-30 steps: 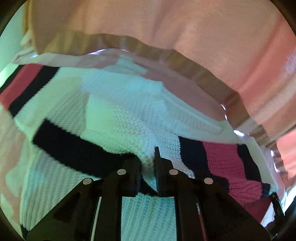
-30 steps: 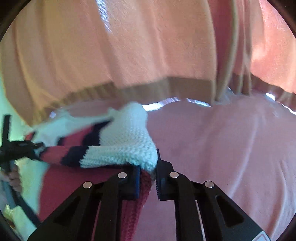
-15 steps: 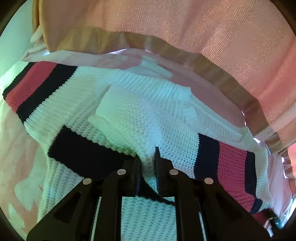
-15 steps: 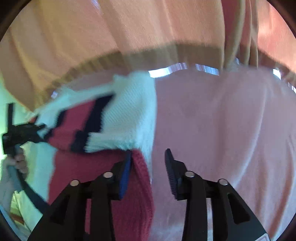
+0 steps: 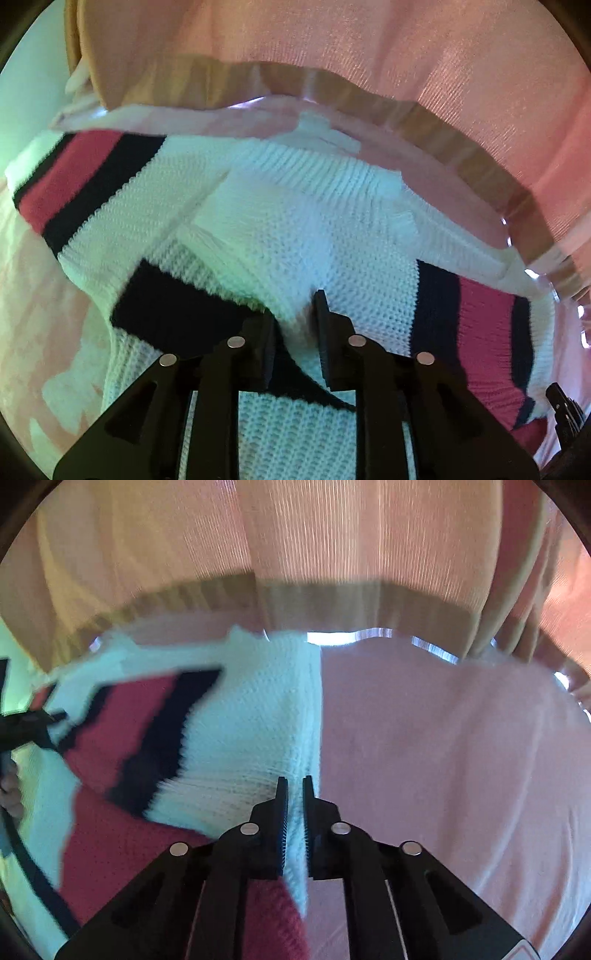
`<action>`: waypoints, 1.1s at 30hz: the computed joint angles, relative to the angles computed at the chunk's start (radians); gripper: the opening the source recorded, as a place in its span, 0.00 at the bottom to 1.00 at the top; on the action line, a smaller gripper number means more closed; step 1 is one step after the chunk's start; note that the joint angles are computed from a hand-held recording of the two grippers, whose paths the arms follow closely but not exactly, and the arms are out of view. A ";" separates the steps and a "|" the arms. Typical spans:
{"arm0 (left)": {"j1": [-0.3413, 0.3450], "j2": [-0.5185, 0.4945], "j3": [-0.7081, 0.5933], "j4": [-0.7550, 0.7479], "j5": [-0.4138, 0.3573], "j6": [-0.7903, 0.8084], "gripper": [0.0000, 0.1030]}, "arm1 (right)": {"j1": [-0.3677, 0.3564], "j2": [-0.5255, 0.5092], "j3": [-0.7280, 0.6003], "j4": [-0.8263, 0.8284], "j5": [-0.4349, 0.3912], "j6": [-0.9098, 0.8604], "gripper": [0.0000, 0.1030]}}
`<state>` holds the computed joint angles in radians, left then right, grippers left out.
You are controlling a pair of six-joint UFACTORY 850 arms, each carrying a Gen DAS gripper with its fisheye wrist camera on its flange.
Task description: Fold small clothes
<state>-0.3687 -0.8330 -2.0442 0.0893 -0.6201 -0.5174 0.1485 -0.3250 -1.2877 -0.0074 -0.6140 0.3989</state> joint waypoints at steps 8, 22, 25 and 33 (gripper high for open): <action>0.010 0.317 0.379 0.066 0.080 -0.006 0.52 | 0.054 0.267 0.176 0.000 -0.113 0.093 0.59; 0.025 0.630 0.873 -0.011 0.054 0.042 0.38 | 0.253 0.487 0.400 0.129 -0.156 0.194 0.09; 0.001 0.654 0.881 -0.028 0.041 0.074 0.08 | 0.241 0.538 0.387 0.051 -0.192 0.253 0.07; -0.065 0.758 1.003 -0.069 0.050 0.101 0.06 | 0.240 0.623 0.412 0.014 -0.408 0.276 0.03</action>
<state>-0.4336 -0.0749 -1.0414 0.0205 -0.5700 -0.4162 0.3885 0.2982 -0.8752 0.0068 -1.0222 0.6745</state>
